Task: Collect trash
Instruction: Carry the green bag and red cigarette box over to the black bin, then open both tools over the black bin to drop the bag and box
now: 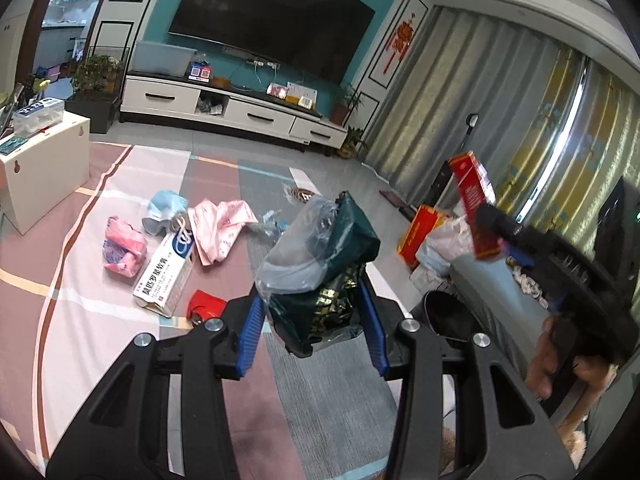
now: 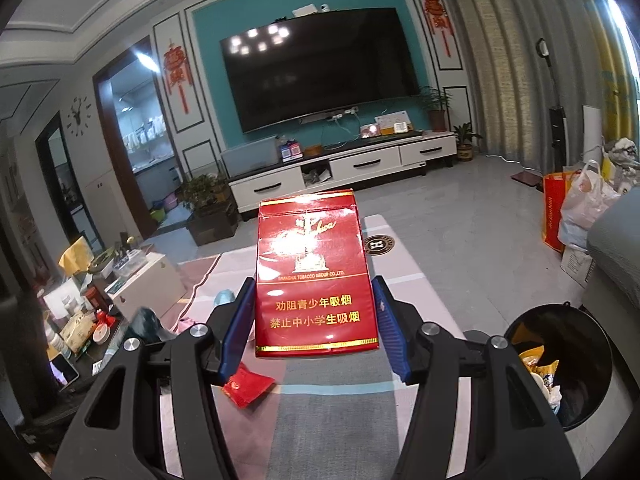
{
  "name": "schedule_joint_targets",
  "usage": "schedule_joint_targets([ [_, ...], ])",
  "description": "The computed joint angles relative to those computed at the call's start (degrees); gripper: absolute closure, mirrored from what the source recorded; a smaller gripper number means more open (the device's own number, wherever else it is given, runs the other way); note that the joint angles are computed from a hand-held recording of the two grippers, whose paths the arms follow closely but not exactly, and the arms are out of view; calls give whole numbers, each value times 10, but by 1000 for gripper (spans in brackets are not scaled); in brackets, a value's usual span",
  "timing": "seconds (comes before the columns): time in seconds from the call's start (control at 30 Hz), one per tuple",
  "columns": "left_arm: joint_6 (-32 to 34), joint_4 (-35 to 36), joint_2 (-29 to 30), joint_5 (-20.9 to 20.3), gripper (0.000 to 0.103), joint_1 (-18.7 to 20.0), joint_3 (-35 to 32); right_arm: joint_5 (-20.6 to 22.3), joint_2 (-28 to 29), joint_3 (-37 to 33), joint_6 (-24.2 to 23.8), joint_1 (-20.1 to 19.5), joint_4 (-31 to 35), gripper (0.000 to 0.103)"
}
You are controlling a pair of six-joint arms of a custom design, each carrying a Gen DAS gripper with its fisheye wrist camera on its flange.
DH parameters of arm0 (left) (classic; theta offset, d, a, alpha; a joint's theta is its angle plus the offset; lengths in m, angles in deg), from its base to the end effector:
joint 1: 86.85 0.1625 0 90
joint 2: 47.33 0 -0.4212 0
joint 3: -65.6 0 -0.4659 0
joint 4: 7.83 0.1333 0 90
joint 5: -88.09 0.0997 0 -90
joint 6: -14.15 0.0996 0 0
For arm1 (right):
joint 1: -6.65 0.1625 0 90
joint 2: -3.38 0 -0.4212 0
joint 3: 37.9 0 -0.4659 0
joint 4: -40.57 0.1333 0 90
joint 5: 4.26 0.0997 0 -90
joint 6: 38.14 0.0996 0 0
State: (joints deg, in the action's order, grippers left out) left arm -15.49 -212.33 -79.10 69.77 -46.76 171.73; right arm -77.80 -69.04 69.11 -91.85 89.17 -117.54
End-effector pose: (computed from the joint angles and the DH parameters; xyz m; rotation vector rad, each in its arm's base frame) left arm -0.2971 -0.5479 -0.0240 -0.1742 2.1429 -1.5444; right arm 0.0760 -0.6622 0.2750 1.2661 -2.6416 0.9741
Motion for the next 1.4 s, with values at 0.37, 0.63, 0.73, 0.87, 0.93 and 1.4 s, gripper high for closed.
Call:
schedule_joint_targets([
  [0.37,32,30,50,-45,58,17,-88,13,-1,-21,64,-29,-64,46],
  [0.63,60,85,112,-107,58,36,-203,-27,21,-62,155,-54,-127,46],
  [0.73,78,109,139,-131,58,42,-251,-52,30,-76,184,-62,-148,46],
  [0.87,92,153,177,-171,58,51,-318,-86,42,-94,212,-69,-168,46],
  [0.93,103,171,196,-203,58,57,-350,-100,46,-99,225,-72,-172,46],
  [1.4,91,288,276,-360,58,108,-504,-154,89,-166,292,-94,-102,45],
])
